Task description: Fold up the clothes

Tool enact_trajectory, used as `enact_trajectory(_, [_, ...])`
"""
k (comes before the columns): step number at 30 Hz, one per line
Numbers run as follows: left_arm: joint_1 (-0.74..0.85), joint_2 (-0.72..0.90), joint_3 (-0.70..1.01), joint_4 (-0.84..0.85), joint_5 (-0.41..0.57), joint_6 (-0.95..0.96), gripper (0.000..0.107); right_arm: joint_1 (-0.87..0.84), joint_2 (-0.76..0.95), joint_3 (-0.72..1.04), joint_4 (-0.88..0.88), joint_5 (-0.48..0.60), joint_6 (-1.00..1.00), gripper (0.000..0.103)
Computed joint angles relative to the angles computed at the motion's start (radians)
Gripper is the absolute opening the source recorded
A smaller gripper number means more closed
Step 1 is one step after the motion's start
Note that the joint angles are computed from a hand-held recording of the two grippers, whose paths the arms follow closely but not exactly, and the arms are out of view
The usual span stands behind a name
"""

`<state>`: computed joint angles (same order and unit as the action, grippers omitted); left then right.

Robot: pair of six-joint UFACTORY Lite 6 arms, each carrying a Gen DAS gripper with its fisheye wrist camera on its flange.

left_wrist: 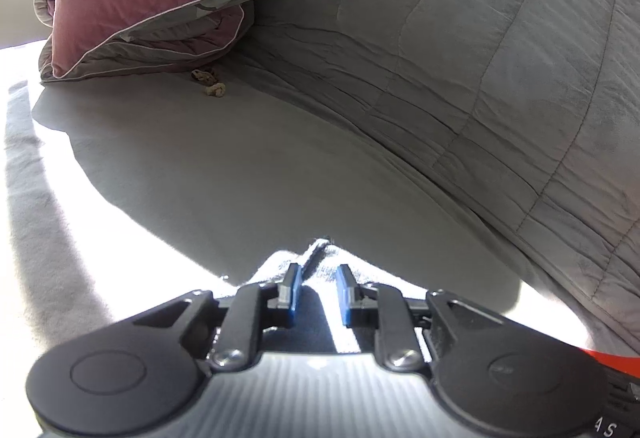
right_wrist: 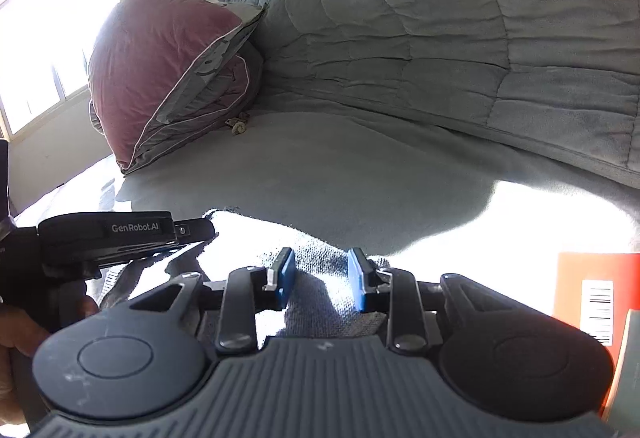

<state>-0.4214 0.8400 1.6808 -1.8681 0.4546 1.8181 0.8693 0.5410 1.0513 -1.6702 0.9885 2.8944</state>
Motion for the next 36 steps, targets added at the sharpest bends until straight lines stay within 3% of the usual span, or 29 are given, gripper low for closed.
enact_trajectory(1, [0.008, -0.047, -0.054, -0.019, 0.003, 0.018, 0.033, 0.016, -0.023, -0.011, 0.01, 0.006, 0.006, 0.039])
enact_trajectory(5, [0.07, -0.248, -0.296, -0.028, 0.063, 0.024, 0.036, 0.126, -0.117, -0.084, 0.073, 0.046, 0.046, 0.04])
enact_trajectory(9, [0.099, -0.424, -0.468, 0.18, 0.046, -0.147, 0.041, 0.228, -0.175, -0.113, 0.161, 0.056, 0.061, 0.044])
enact_trajectory(13, [0.123, -0.602, -0.613, 0.386, 0.036, -0.314, 0.054, 0.299, -0.213, -0.094, 0.255, 0.081, 0.02, 0.044])
enact_trajectory(21, [0.172, -0.976, -0.837, 0.772, 0.016, -0.664, 0.073, 0.451, -0.199, 0.12, 0.481, 0.264, -0.243, 0.057])
enact_trajectory(29, [0.227, -1.332, -0.933, 1.204, 0.151, -0.988, 0.099, 0.576, -0.082, 0.437, 0.594, 0.478, -0.424, 0.084])
enact_trajectory(31, [0.251, -1.409, -0.935, 1.28, 0.222, -1.032, 0.102, 0.604, -0.04, 0.523, 0.614, 0.535, -0.44, 0.103])
enact_trajectory(36, [0.353, -1.539, -0.935, 1.352, 0.409, -1.065, 0.102, 0.656, 0.049, 0.718, 0.709, 0.636, -0.453, 0.103])
